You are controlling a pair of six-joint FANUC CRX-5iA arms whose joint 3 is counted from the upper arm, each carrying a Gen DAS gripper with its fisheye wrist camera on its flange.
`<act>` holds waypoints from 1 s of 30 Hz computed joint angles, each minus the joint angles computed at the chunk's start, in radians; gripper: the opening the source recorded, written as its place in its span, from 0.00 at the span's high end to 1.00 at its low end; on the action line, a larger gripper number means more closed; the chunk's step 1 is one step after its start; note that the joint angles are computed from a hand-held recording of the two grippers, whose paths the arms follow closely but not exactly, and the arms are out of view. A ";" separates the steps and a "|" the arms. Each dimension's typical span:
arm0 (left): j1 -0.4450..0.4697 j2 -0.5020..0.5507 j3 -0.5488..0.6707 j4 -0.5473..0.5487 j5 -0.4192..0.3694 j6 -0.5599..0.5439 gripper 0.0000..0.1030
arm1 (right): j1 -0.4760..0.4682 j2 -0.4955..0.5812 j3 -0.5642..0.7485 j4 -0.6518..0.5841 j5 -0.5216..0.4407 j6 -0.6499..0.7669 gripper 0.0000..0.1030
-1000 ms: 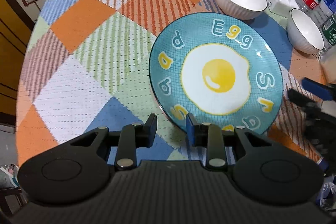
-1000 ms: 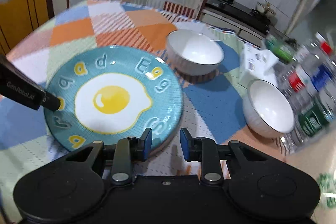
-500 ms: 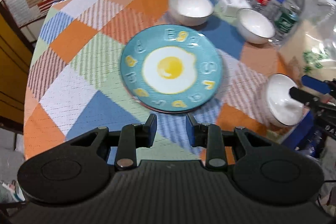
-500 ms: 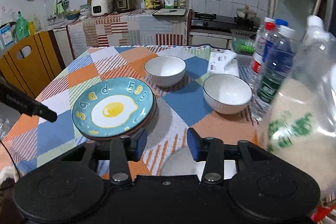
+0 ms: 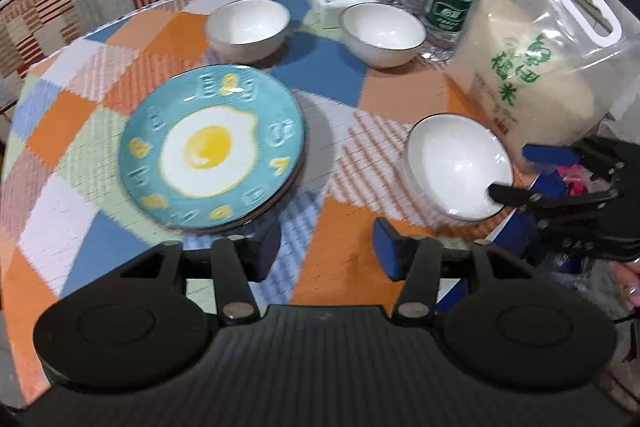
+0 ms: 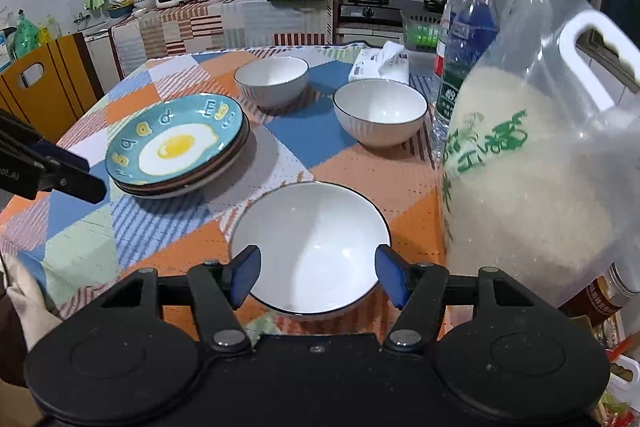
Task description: Organize plates and bowls
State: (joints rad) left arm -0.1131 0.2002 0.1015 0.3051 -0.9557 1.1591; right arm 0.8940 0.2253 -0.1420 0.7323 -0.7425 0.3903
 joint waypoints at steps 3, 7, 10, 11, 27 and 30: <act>-0.008 0.056 0.035 0.062 -0.031 -0.053 0.50 | -0.020 0.020 0.013 -0.042 0.004 0.007 0.31; -0.026 0.114 0.078 0.100 -0.051 -0.103 0.47 | -0.044 0.039 0.015 -0.061 0.012 -0.075 0.31; -0.037 0.163 0.117 0.108 -0.069 -0.096 0.47 | -0.062 0.044 0.021 -0.103 0.028 -0.136 0.31; -0.040 0.179 0.130 0.110 -0.078 -0.094 0.47 | -0.065 0.050 0.029 -0.119 0.020 -0.149 0.31; -0.027 0.318 0.183 0.263 -0.184 -0.005 0.82 | -0.074 0.091 0.056 -0.139 -0.004 -0.267 0.83; -0.036 0.294 0.182 0.212 -0.167 -0.057 0.82 | -0.075 0.098 0.070 -0.154 -0.011 -0.255 0.84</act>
State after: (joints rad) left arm -0.1486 0.4945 0.2838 0.5175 -1.1226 1.1020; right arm 0.8195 0.3230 -0.0715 0.5784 -0.7533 0.1354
